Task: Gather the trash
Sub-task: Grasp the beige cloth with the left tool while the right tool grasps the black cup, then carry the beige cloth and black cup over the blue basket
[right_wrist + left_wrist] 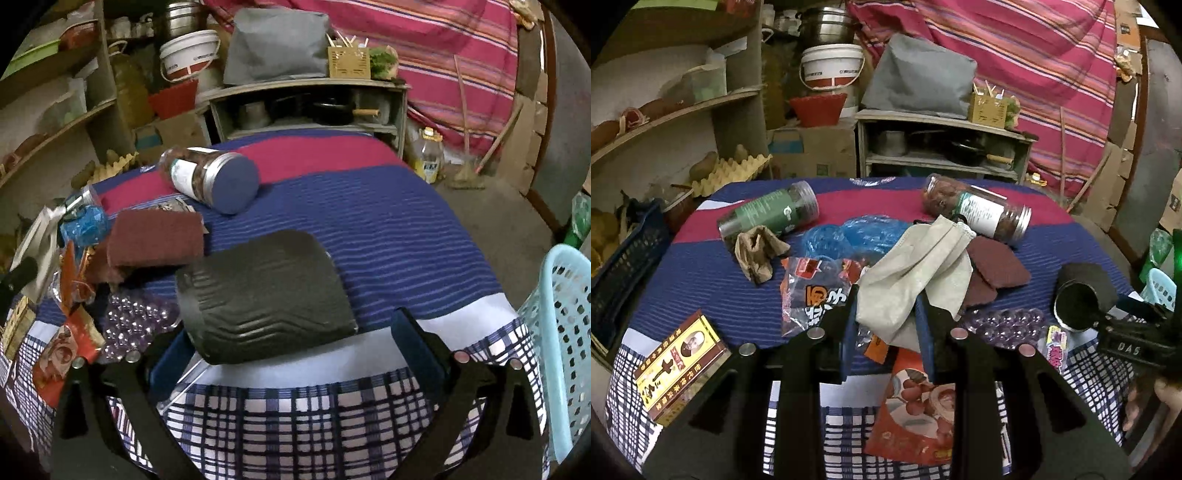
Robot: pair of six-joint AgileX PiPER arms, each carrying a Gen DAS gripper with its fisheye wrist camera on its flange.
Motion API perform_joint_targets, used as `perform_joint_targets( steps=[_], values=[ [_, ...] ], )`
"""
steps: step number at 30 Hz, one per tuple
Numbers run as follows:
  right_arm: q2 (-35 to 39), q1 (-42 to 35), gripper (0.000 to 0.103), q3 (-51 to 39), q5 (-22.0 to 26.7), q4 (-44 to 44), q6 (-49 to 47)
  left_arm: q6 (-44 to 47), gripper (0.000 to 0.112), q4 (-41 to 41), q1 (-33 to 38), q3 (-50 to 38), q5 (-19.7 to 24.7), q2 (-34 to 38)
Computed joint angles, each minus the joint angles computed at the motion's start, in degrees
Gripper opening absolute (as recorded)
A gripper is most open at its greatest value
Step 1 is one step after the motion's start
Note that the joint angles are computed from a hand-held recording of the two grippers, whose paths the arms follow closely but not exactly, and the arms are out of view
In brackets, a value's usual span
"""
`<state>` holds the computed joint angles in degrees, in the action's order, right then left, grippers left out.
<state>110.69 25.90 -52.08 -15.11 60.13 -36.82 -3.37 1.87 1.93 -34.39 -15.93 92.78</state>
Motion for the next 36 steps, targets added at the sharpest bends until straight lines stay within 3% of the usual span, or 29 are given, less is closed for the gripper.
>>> perform_joint_targets(
  steps=[8,12,27,32,36],
  values=[
    [1.03,2.21,0.096,-1.72,-2.31,9.05,-9.74,-1.36,0.027,-0.36,-0.18,0.19,0.79,-0.89],
    [0.7,2.44,0.077,-1.67,-1.37,6.2,-8.21,-3.5,0.027,1.26,0.13,0.36,1.4,-1.37],
    [-2.87,4.66,0.075,1.97,-7.34,5.13,-6.81,-1.44,0.027,-1.18,-0.51,0.7,1.76,-1.96],
    [-6.66,4.65,0.075,5.89,-8.17,3.11,-5.4,6.12,0.027,-9.38,-3.04,1.29,1.89,-3.05],
    [-12.01,4.32,0.075,10.42,-9.0,2.34,-4.06,16.19,0.027,-20.6,-6.65,1.82,1.95,-4.69]
  ],
)
